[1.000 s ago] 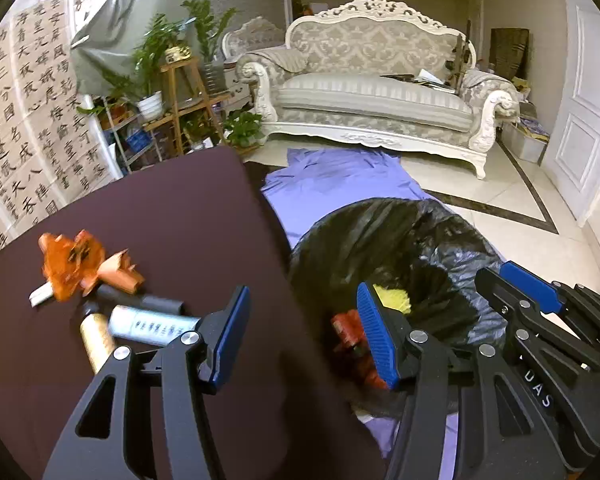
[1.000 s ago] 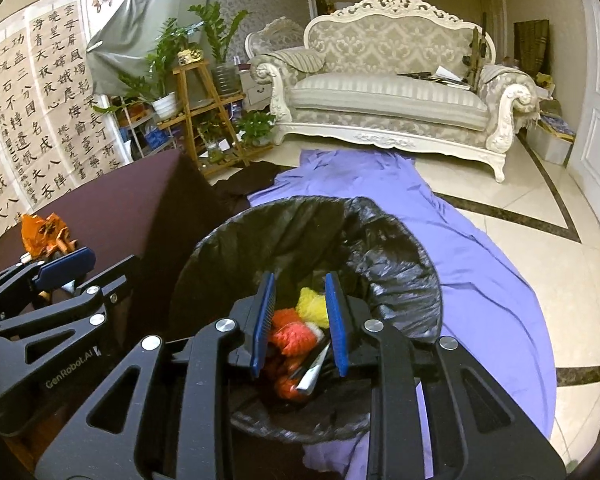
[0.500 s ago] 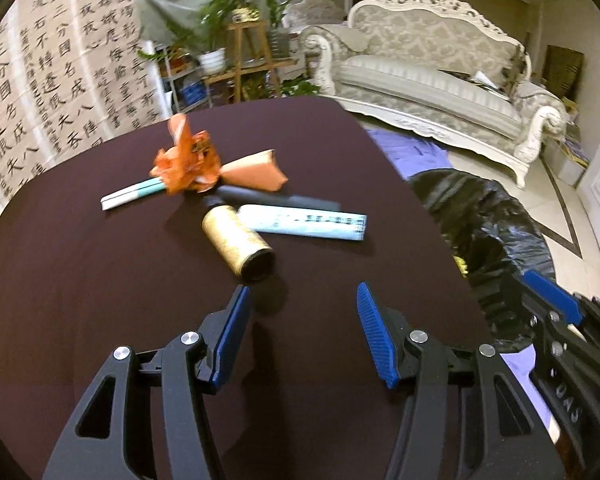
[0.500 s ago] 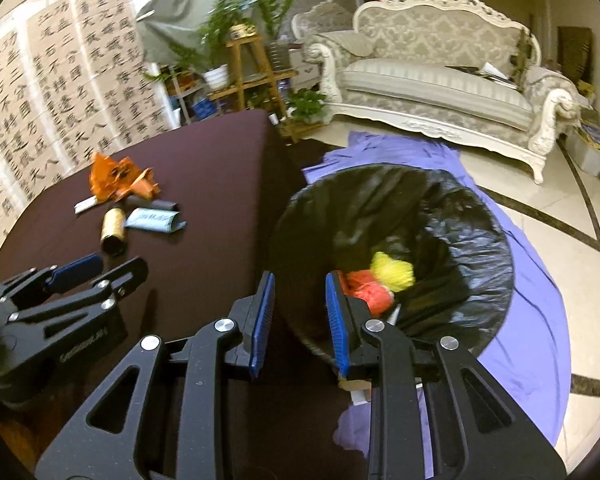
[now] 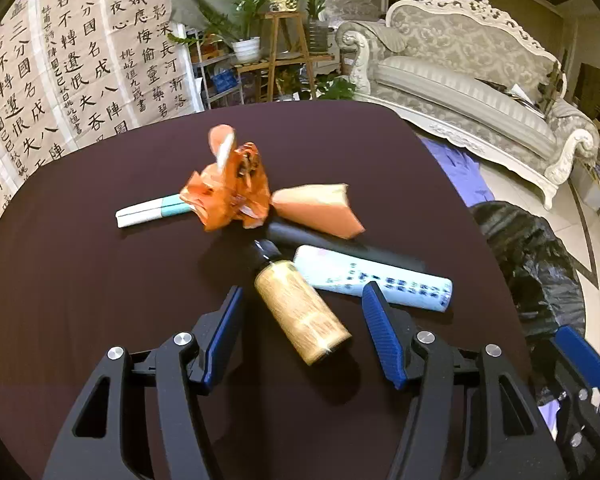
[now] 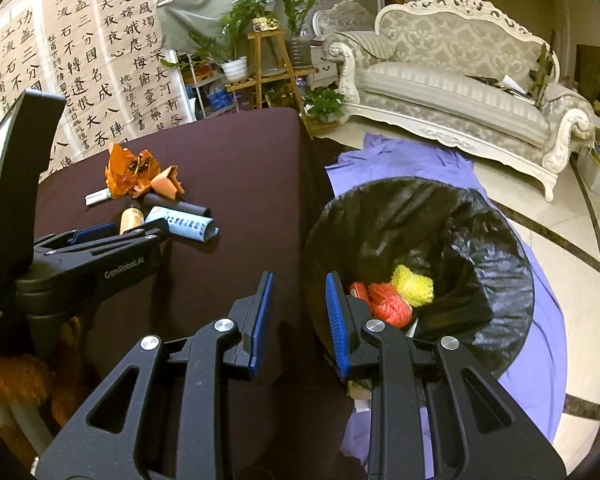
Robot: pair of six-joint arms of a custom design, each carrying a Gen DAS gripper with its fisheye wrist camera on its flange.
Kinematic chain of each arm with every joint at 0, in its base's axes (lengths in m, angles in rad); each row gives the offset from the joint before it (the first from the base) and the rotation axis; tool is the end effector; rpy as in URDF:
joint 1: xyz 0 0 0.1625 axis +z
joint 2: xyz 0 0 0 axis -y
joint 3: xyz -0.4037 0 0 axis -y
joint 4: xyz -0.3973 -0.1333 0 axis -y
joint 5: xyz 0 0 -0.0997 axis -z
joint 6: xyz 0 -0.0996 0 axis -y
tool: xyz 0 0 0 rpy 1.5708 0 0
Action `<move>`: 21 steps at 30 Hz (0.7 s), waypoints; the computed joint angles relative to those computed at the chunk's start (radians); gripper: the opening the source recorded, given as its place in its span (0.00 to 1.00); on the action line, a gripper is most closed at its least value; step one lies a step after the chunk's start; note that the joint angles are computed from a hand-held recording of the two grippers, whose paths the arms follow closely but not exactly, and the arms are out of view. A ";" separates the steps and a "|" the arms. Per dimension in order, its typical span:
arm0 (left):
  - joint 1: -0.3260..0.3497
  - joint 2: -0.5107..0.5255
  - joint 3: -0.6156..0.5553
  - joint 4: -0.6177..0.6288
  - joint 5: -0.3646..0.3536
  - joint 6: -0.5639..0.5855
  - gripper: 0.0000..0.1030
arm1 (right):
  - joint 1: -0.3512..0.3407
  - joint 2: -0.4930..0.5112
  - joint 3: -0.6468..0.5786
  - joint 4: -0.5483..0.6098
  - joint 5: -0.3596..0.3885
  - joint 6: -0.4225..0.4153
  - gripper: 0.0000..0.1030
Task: Collect trash
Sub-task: 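Grasp the gold-labelled bottle with the left tool while the right tool returns to the table, then grasp the white tube with the right tool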
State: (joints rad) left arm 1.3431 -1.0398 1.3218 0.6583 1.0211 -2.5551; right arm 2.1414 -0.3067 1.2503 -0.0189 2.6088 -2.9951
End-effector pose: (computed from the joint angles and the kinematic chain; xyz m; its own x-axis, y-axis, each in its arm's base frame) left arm 0.0551 -0.5831 0.2727 -0.6489 0.3459 -0.6777 0.6501 0.7149 -0.2575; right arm 0.3473 -0.4531 -0.1377 -0.7630 0.2584 0.5925 -0.3234 0.6411 -0.6960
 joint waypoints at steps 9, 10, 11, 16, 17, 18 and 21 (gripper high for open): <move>0.016 -0.001 -0.018 0.019 0.017 0.039 0.26 | -0.018 0.035 -0.102 0.048 -0.041 -0.034 0.26; 0.018 -0.003 -0.018 0.017 0.015 0.045 0.24 | -0.018 0.040 -0.112 0.054 -0.044 -0.035 0.26; 0.022 -0.002 -0.024 0.027 0.026 0.044 0.24 | -0.018 0.046 -0.122 0.061 -0.046 -0.036 0.26; 0.039 -0.001 -0.048 0.045 0.043 0.053 0.24 | -0.024 0.077 -0.184 0.106 -0.068 -0.036 0.26; 0.045 -0.006 -0.049 0.047 0.047 0.056 0.24 | -0.028 0.083 -0.199 0.119 -0.076 -0.030 0.26; 0.051 -0.010 -0.050 0.050 0.051 0.059 0.24 | -0.032 0.092 -0.218 0.135 -0.082 -0.024 0.26; 0.068 -0.021 -0.059 0.056 0.053 0.065 0.24 | -0.041 0.129 -0.292 0.195 -0.087 -0.009 0.26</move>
